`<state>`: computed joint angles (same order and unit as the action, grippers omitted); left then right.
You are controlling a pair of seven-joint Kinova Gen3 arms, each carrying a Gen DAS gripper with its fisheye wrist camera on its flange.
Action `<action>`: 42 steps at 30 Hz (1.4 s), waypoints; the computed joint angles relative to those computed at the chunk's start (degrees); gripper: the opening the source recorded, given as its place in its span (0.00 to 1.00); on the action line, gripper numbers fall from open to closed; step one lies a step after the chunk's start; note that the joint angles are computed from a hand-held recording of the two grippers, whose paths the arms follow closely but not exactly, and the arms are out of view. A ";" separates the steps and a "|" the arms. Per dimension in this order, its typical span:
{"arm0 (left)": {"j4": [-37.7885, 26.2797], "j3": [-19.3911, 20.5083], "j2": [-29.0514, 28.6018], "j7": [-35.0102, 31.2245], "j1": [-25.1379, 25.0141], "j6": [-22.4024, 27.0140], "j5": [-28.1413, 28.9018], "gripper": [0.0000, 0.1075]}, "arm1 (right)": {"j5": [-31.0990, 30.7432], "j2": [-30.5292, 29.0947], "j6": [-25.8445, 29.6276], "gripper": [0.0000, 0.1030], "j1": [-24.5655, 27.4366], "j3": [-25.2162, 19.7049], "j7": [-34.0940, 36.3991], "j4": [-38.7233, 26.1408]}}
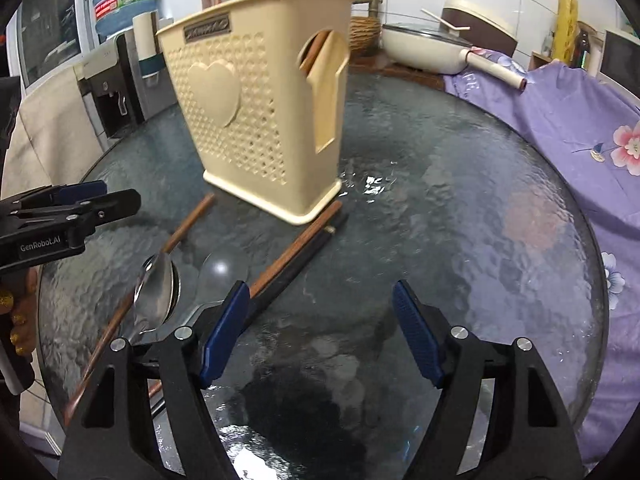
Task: Organize utensils
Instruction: 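Move the left tool to the metal spoon while the right tool approaches the black chopstick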
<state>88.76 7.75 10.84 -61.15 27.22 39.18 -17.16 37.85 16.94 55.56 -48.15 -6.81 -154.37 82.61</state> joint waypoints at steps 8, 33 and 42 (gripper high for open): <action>1.53 0.75 -0.19 -2.78 -0.28 -0.61 1.81 0.61 | -2.30 2.56 1.26 0.70 -0.37 0.25 3.14 -3.38; 3.45 3.55 -2.51 -11.89 0.47 0.35 7.64 0.40 | -9.62 1.82 4.28 0.59 3.18 0.46 7.66 -4.84; 2.00 3.42 -0.95 -10.01 2.91 1.47 4.65 0.40 | -8.90 1.66 5.53 0.35 2.94 0.68 8.42 -4.68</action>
<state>90.75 11.17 9.89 -71.16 30.13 40.65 -12.51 28.95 18.59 61.08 -45.21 -6.13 -145.95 77.93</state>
